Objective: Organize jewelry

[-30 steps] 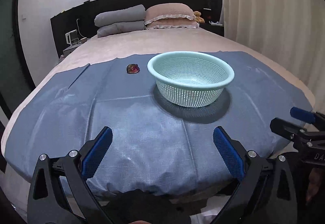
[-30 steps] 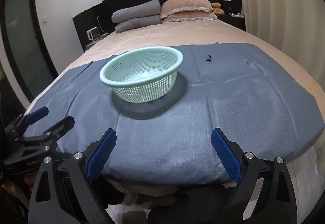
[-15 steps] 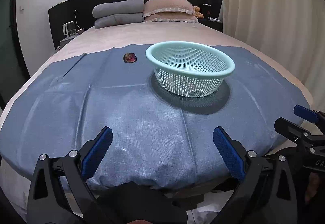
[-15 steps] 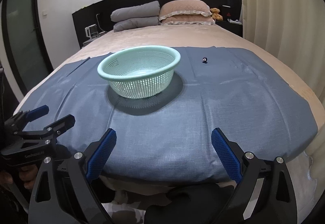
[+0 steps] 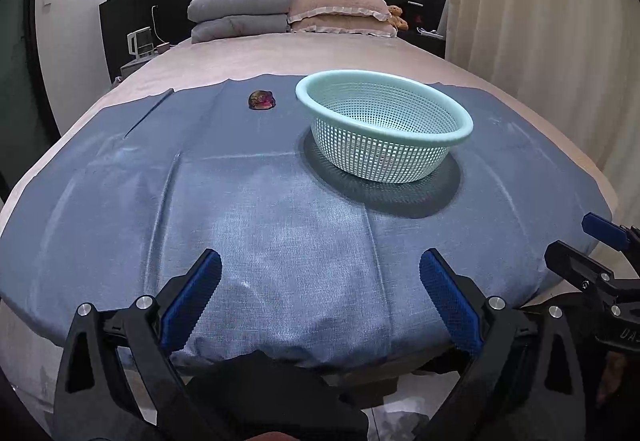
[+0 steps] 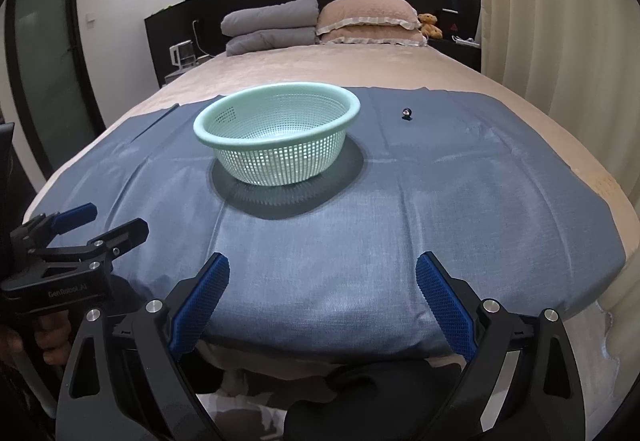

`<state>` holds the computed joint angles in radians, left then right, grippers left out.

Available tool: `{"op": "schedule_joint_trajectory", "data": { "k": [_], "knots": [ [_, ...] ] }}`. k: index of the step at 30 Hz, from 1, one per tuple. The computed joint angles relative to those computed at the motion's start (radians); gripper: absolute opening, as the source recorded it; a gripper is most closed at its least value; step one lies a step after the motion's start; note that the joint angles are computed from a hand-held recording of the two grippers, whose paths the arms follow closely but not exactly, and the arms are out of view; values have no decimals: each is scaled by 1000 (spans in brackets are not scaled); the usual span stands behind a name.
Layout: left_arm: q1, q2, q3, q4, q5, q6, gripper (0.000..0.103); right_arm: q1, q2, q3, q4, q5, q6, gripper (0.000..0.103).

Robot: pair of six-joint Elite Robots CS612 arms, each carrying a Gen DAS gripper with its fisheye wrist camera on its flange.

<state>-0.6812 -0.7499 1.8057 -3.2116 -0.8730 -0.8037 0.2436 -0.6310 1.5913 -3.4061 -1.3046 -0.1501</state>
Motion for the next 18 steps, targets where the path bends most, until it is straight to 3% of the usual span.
{"op": "schedule_joint_trajectory", "data": {
  "k": [18],
  "knots": [
    [-7,0,-7,29,6,12,97,-4,2,-4,15,15,5,90]
  ]
}}
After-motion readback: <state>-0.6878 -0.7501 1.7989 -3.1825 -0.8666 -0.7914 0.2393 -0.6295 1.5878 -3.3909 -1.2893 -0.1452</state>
